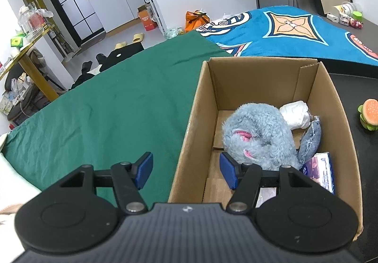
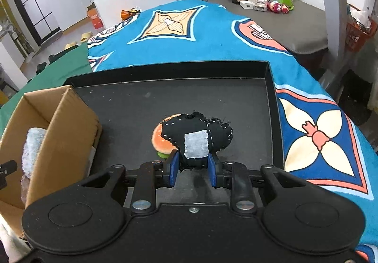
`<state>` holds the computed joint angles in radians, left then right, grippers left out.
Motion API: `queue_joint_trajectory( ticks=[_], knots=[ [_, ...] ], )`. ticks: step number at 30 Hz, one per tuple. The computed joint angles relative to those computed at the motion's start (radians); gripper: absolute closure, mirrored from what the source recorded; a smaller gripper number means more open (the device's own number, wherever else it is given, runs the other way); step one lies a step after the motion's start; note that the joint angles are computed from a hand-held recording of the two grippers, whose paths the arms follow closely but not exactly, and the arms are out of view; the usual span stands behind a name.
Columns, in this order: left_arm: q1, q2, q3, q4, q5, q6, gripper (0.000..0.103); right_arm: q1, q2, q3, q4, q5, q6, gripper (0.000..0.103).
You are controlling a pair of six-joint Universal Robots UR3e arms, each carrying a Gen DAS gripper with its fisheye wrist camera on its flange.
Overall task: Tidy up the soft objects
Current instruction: 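Carry the black plush into the cardboard box and release it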
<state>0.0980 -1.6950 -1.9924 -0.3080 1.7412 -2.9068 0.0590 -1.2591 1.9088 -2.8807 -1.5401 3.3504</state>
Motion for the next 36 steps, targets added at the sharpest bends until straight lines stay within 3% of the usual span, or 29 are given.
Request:
queue_joint_trajectory(
  ticks=[21, 36],
  knots=[
    [0.122, 0.078, -0.036, -0.077, -0.158, 0.025, 0.042, 0.172, 0.051, -0.268, 0.196, -0.061, -0.062, 0.077],
    [0.201, 0.094, -0.056, -0.103, -0.267, 0.033, 0.046, 0.287, 0.192, -0.621, 0.358, -0.083, -0.121, 0.075]
  ],
)
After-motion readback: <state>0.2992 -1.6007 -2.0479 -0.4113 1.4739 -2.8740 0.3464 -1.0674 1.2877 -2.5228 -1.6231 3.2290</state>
